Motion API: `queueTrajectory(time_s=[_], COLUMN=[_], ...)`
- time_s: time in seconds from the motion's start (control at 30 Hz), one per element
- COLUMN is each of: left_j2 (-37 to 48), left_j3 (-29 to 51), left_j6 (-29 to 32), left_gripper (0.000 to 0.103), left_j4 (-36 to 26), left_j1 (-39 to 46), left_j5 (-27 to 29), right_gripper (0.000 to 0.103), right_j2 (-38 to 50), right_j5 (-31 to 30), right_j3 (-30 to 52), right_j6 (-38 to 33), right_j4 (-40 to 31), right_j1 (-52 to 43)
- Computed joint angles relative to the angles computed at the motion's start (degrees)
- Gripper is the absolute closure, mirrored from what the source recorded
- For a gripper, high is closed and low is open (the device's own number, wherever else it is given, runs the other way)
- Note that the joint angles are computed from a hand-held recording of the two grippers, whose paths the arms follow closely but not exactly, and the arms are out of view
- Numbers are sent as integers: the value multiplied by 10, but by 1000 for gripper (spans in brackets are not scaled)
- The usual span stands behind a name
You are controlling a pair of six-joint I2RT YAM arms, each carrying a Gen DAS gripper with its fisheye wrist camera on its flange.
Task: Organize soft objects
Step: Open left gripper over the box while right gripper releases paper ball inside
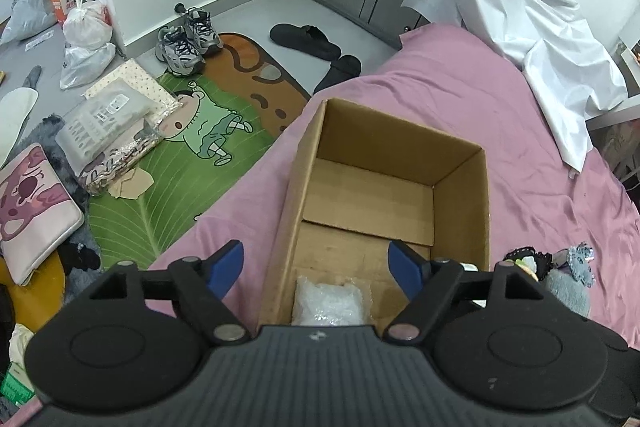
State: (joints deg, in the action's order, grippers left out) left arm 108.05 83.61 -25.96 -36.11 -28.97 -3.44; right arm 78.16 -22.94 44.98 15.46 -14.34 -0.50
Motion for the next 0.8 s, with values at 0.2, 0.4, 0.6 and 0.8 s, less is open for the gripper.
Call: queueTrajectory(time_s=[0.2,0.4,0.6,0.8], left_j2=[-13,-26,-32,-41], left_j3=[-17,-21,-13,10], left_j6=[-7,-4,3,3], left_gripper=[16,10,6,0], left_j4=[10,10,-4,-23], left_j1=[-1,-20,-44,-61], left_j5=[10,4,-28,-24], right_gripper=[49,40,18,7], right_j2=[-37,-97,-157,-199], right_j5=[-7,-20,-26,-58], right_j3=[-10,-21,-37,-47], right_j6=[-10,-28,-51,-76], right_j4=[-32,-68,-94,-118], right_j1=[-19,-62,-109,-173])
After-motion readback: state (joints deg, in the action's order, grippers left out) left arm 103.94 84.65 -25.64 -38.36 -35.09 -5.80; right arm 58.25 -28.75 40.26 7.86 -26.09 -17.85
